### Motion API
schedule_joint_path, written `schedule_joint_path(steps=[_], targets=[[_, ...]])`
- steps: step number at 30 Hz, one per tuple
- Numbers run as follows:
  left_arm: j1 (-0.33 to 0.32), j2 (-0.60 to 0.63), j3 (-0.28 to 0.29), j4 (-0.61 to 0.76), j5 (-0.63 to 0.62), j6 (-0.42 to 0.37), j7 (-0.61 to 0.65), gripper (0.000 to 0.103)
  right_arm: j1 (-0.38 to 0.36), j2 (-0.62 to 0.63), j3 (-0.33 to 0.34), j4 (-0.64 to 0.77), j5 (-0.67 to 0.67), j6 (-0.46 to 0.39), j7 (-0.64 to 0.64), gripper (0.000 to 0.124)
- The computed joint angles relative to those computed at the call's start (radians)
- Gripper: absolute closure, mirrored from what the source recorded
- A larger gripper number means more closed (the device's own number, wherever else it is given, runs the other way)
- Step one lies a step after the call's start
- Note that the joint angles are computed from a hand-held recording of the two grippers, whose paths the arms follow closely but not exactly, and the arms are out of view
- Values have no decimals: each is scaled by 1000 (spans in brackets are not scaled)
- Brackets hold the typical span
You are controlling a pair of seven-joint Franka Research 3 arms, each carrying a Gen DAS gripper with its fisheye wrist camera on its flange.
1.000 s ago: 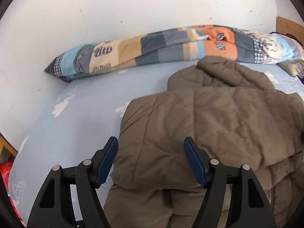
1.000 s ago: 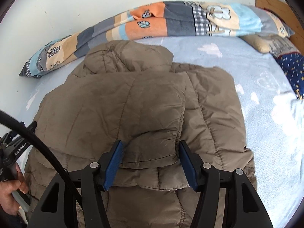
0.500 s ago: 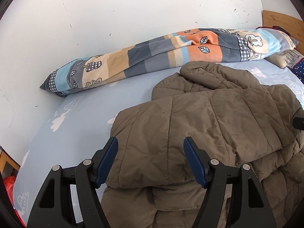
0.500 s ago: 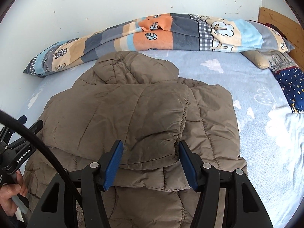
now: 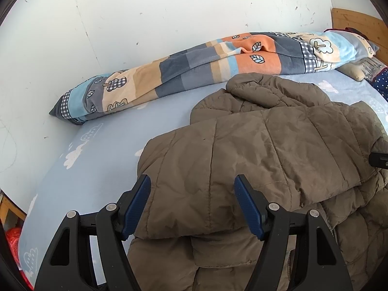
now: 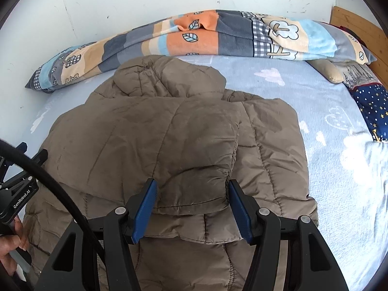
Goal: Fold large clothes
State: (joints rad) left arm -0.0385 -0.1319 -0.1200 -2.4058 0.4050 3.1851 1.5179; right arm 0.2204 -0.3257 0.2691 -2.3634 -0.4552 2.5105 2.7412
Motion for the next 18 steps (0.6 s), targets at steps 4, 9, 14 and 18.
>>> schedule_joint_path(steps=[4,9,14,18], targets=[[16,6,-14,2,19,-7,-11,32,5,8,-5,1,9,-6,-9,59],[-47,16,35,5,-52,-33,61,32,10,16,-15,-4,31,-2,-23,58],[-62,5,44,-9,-124,2,110,32,16,27,-14,10,30,-27,-34,58],[-168,-13,142,-23,-183,49,146,32,12,27,19,48,-49,-88,-12,58]])
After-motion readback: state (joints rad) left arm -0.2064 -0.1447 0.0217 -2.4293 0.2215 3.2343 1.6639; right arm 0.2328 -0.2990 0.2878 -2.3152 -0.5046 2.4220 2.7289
